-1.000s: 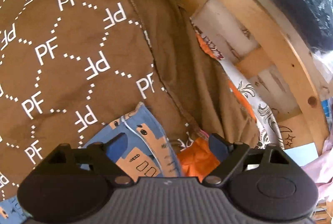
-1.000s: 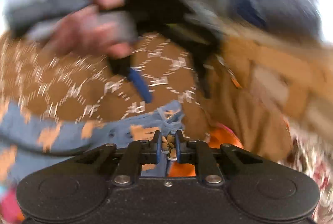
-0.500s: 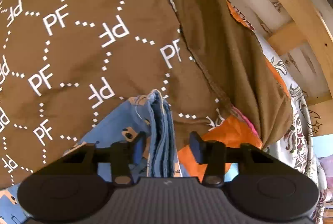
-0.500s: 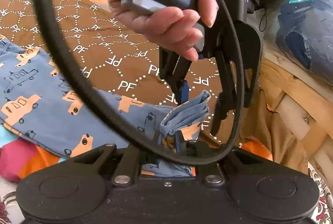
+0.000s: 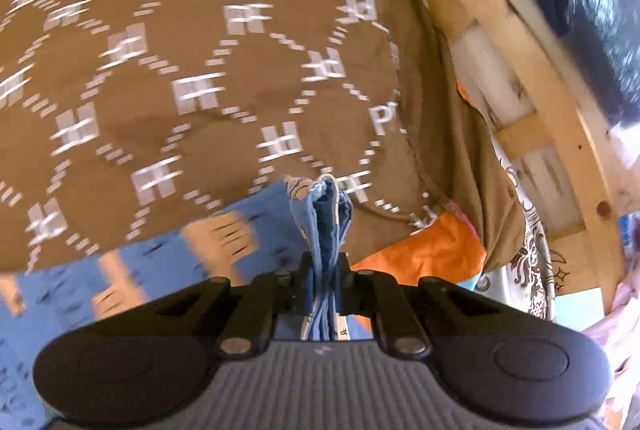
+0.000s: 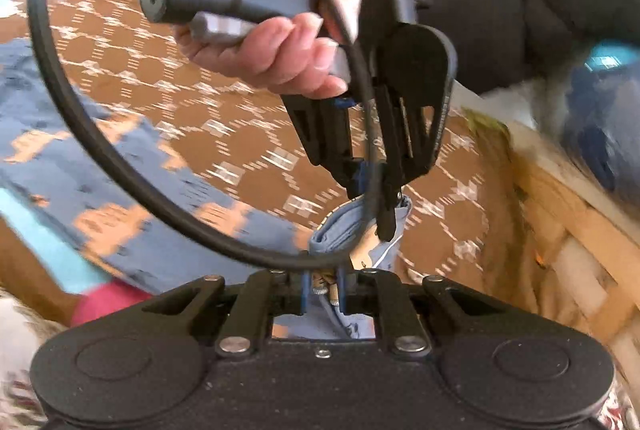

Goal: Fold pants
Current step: 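Hold the folded stack with the left gripper while the right gripper pinches the fold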

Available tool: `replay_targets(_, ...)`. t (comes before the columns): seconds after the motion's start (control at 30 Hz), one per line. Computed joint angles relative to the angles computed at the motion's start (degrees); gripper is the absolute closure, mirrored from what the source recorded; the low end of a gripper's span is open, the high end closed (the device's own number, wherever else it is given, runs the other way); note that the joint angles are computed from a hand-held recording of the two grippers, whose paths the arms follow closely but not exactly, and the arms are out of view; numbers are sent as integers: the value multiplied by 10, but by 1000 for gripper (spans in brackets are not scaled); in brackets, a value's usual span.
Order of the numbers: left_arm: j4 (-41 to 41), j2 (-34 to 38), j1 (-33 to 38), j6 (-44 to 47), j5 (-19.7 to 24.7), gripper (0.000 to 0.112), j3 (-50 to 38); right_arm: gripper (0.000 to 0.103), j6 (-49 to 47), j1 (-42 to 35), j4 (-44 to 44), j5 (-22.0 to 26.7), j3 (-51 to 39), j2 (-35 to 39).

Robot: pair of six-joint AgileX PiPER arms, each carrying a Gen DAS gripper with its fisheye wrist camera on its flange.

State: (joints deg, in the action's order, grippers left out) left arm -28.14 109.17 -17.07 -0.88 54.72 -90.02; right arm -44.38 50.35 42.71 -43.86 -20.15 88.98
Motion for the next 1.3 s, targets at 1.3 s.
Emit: replay_targets(1.3, -351, -96, 243, 390, -112, 93, 398, 74, -171, 148, 112, 40, -110, 119)
